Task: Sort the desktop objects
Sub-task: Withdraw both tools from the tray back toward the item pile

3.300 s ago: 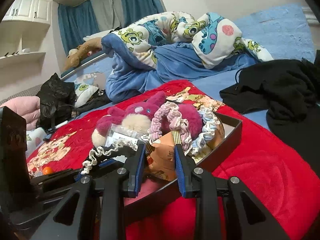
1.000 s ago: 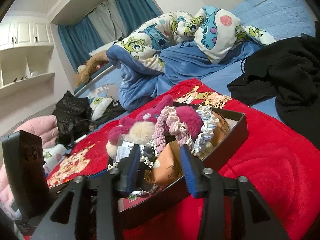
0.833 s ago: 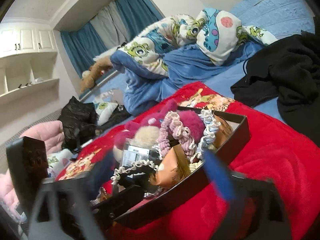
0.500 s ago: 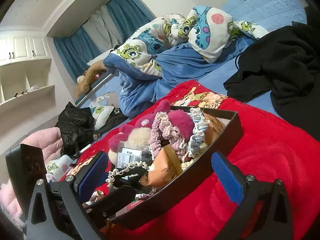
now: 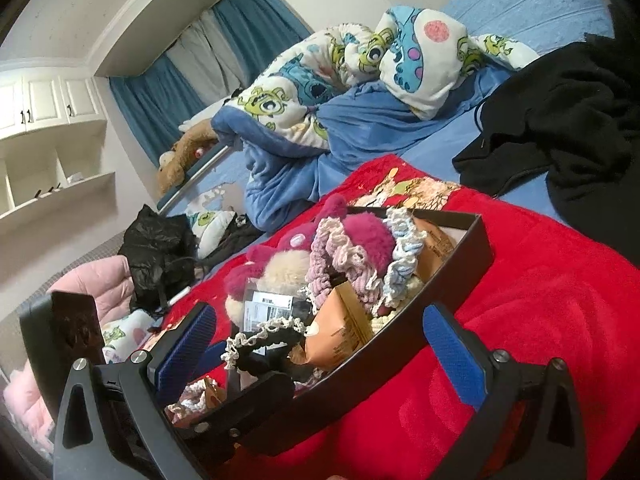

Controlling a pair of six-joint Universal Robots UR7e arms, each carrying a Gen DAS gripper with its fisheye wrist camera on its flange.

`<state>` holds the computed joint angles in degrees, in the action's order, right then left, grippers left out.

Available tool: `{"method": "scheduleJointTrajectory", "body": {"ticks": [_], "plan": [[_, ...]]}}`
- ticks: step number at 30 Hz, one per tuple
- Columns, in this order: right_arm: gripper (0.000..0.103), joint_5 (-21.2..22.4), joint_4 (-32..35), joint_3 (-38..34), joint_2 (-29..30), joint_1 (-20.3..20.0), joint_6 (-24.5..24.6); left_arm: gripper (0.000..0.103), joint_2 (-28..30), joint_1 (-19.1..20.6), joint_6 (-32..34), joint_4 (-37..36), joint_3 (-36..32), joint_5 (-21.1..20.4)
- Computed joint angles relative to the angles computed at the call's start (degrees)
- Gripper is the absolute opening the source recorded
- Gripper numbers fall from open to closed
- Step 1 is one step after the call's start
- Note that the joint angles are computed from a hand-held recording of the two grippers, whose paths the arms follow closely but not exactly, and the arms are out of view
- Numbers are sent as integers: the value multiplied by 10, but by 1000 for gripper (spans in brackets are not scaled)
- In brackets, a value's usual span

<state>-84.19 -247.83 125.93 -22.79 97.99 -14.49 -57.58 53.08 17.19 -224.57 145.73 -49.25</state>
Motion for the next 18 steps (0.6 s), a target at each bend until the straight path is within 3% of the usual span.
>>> {"method": "scheduleJointTrajectory", "body": {"ticks": [6, 12, 18], "plan": [[103, 5, -40, 4, 8, -7, 15, 103, 35, -20, 14, -85, 9, 52], [103, -44, -98, 16, 23, 3, 38, 103, 34, -18, 20, -193, 34, 29], [103, -64, -157, 42, 37, 5, 56, 103, 43, -59, 10, -202, 54, 106]]}}
